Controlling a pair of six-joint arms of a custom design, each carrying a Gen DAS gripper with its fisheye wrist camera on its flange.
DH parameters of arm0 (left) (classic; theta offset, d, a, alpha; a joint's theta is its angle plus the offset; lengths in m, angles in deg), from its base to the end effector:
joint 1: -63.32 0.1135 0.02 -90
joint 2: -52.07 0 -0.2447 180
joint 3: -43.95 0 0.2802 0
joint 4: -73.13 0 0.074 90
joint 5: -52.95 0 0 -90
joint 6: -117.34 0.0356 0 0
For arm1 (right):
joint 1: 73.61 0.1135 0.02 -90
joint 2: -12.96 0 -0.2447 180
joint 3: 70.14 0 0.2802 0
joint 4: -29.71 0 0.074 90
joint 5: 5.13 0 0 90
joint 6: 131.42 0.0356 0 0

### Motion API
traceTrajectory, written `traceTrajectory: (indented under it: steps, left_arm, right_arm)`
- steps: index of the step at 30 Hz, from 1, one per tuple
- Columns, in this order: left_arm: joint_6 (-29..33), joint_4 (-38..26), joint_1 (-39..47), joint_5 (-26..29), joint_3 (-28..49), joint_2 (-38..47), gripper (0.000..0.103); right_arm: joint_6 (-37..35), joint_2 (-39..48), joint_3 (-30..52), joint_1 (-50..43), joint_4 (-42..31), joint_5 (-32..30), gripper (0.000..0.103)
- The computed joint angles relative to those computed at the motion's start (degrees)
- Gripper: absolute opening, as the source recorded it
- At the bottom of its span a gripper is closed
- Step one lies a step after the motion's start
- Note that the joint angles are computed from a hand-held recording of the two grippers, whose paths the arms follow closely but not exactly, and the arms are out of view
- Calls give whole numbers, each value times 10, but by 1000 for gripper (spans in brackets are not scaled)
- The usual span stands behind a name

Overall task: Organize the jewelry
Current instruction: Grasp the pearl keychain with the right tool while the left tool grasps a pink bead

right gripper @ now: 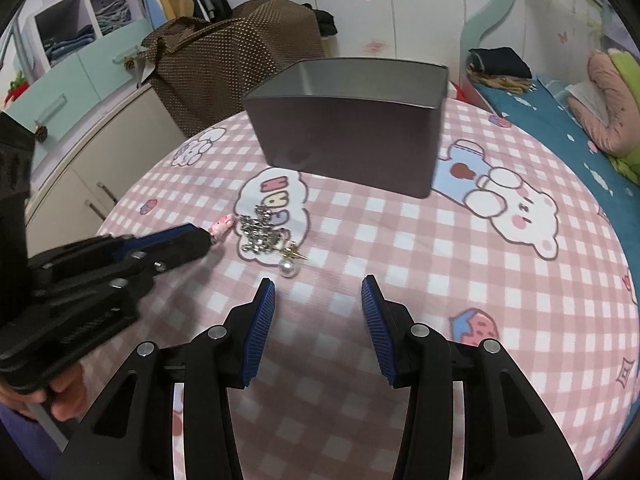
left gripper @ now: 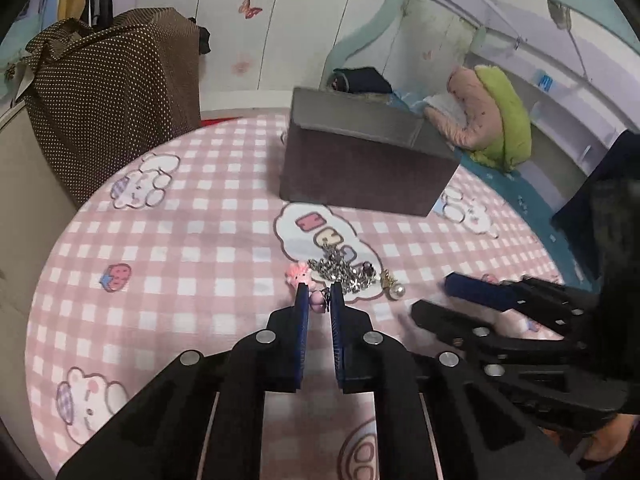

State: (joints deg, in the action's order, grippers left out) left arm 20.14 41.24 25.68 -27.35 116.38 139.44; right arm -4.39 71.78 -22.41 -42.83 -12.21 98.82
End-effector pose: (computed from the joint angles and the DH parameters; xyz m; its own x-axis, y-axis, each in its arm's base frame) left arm 0.2768 -0.2210 0.2061 -0.6599 0.3529 -0.6634 0.6154 0.7604 -0.2077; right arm 0.2051 0.1122 0.1823 -0.7719 0.2205 -0.5963 0.1163 0.9711 0.2086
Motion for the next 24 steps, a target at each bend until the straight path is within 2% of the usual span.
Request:
traceTrajectory:
  steps: [8, 12, 13, 14, 19, 24]
  left_arm:
    - [-3, -1, 34, 23, -16, -47, 9]
    - [-6, 1, 42, 29, -19, -56, 9]
    - [-7, 2, 44, 30, -20, -58, 9]
    - [-8, 1, 44, 31, -20, -58, 9]
    - [-5, -1, 42, 40, -15, -63, 9]
    - [0, -9, 42, 62, 12, -63, 9]
  right_arm:
    - [-11, 69, 41, 17, 28, 21, 43]
    - [-17, 97, 56, 21, 24, 33, 27]
    - [-18, 101, 60, 22, 20, 38, 14]
    - [-19, 97, 56, 18, 25, 30, 12]
    - [-18, 66, 43, 15, 20, 20, 12]
    - [-26, -4, 49, 8, -14, 25, 12]
